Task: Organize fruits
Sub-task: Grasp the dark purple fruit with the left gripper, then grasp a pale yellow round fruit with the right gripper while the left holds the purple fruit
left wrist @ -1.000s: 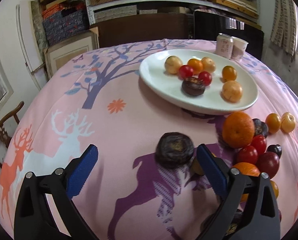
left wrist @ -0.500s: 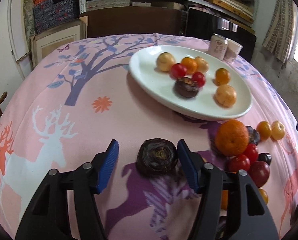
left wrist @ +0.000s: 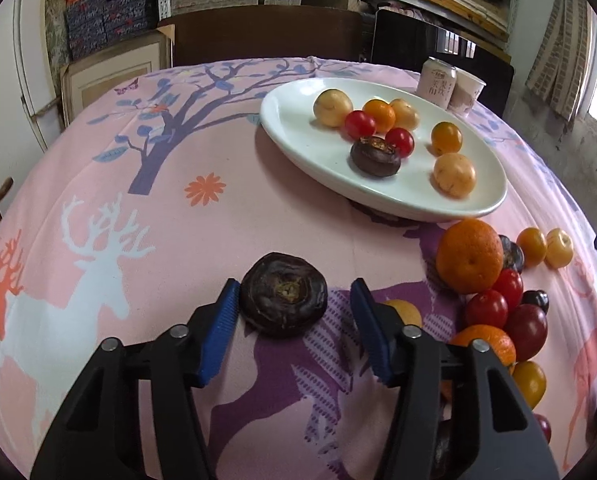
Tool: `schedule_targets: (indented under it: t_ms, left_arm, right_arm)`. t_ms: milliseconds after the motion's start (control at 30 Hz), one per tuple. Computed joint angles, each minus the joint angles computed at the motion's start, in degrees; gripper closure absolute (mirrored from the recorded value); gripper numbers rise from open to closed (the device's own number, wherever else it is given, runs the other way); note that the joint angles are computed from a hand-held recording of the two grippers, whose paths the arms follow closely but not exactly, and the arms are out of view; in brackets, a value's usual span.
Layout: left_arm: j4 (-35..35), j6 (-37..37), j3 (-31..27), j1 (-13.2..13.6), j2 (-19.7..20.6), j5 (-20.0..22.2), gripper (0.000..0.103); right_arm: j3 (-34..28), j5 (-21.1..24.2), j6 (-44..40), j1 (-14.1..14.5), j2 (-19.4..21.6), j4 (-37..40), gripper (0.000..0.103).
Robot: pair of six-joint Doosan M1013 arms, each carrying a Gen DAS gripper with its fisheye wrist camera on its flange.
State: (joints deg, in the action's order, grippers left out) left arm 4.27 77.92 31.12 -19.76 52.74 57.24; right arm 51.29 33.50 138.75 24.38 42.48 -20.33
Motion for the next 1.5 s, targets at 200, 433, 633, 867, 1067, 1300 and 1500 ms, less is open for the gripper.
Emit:
schedule_targets:
  t_ms: [200,433,633,867,1067,1300,1500]
  left_arm:
    - [2.77,-3.46,0.42,-0.17,-0.23,0.28,0.061]
    - [3.14,-4.2,1.43,-0.15,-0.99,-0.77,0.061]
    - [3.03,-3.44,2.22,-0.3,-1.45,-1.37,0.061]
    - [2.56,-3.74,2.02,-0.22,-1.29,-0.86,0.061]
    - [2.42,-3.24,0.75,-0.25,-0.42,0.79,0.061]
    - [2.84,-4.2,3.05,-0.2,-1.71,-2.17,0.061]
    - [2.55,-6.12,4.27,-0.14,-3.41,-6.36,0.061]
  right_arm:
    - [-0.36,0.75,-0.92,-0.05,0.22,0.5,0.013]
    - [-0.94,7.55,-0.86,-0.08,0.45,-2.04,0.014]
    - [-5.25,12.72,-9.08,0.77,3.11,-0.25,0.033]
    - [-11.37,17.05,-14.22,0.61,6.56,2.3,0.05]
    - [-15.14,19.64,-16.14,-0.34,8.67,6.6,0.06]
    - [-10.3,14.32,-12.61,-0.08,6.07,4.14,0.06]
    - [-4.5,6.63,-7.5,0.6,2.4,-0.88,0.06]
